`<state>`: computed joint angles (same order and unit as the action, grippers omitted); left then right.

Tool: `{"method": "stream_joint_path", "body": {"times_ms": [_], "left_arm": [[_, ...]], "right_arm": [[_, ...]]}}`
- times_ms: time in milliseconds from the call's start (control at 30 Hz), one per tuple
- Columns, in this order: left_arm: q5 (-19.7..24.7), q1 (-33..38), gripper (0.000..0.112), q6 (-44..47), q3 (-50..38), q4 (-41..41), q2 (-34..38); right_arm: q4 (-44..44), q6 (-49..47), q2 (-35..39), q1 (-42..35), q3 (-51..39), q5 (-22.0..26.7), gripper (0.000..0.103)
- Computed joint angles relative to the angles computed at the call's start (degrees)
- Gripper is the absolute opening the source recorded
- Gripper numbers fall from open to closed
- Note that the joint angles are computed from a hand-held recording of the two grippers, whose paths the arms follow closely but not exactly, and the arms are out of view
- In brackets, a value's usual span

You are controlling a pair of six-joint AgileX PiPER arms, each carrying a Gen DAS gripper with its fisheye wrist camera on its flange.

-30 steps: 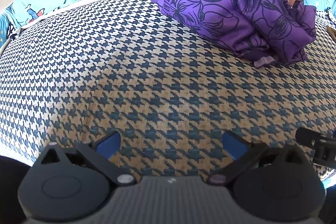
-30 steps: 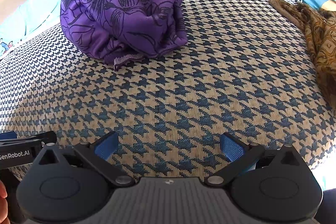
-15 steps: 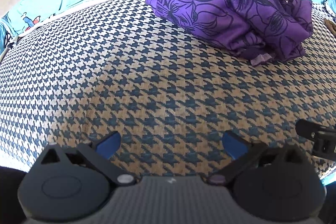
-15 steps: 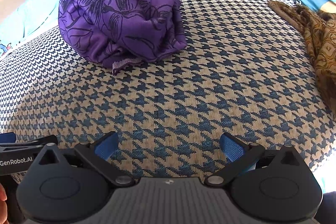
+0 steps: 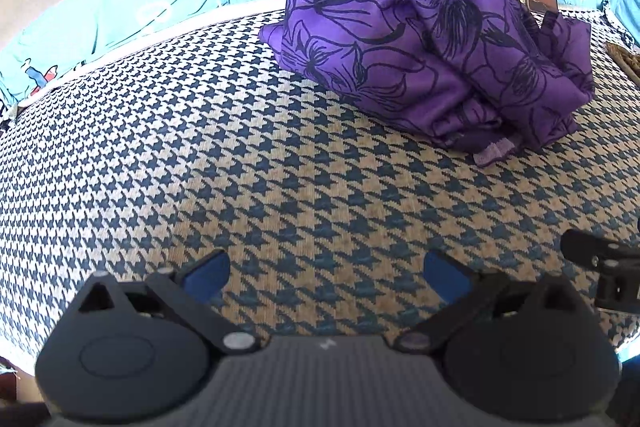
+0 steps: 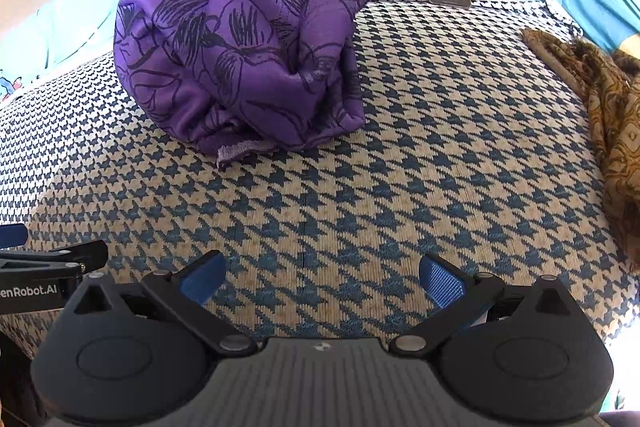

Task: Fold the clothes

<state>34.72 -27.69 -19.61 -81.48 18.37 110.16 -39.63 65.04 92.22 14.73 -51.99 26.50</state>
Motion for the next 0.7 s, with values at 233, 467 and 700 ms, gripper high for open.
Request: {"method": "stream_joint_path", "body": {"times_ms": [233, 467, 700], "left_arm": [[3.8, 2.92, 0.103, 7.79, -10.73, -5.61, 6.49], [9.22, 5.5, 0.103, 13.68, -23.25, -12.42, 13.93], [13.13, 6.12, 0.103, 12.86, -36.49, -12.04, 21.63]], "right_arm": [[6.3, -11.29, 0.7, -3.13, -5.02, -1.14, 0.103], [8.35, -17.81, 2.63, -6.65, -11.46, -0.82, 0.103], [4.58, -15.33, 3.34, -10.65, -14.98, -5.22, 0.09]]}}
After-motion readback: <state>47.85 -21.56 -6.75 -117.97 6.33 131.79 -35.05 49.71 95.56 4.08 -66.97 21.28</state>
